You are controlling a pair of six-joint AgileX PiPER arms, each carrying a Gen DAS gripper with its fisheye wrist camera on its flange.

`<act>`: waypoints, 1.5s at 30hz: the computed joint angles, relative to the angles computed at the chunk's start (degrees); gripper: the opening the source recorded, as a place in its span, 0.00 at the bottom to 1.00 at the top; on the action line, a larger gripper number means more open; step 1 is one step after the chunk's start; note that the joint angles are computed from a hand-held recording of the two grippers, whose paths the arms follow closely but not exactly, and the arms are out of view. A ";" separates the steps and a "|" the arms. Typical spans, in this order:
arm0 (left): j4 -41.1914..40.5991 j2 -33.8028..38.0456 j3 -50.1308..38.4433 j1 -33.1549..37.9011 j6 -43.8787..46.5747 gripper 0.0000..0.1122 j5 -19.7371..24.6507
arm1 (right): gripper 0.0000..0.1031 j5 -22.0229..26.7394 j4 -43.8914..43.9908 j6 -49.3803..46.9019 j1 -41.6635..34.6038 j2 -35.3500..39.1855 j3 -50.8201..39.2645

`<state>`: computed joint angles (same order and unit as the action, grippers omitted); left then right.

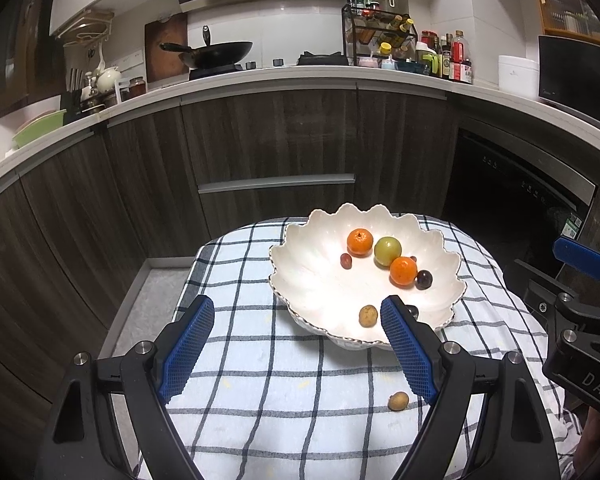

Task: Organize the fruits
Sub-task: 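Withdraw both tools from the bowl toward the blueberry and last potato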

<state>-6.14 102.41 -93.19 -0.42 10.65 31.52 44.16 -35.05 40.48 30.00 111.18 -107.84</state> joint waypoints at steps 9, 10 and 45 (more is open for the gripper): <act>-0.11 -1.47 3.98 -0.17 0.28 0.76 -1.37 | 0.70 -1.95 -1.86 3.02 0.51 -3.38 6.56; -0.25 -1.59 4.53 -0.16 0.34 0.76 -1.51 | 0.70 -2.18 -2.02 3.30 0.52 -3.52 7.05; 18.12 0.43 18.15 -8.96 -20.83 0.76 -9.83 | 0.70 -15.31 17.04 -16.89 -8.12 -1.76 19.16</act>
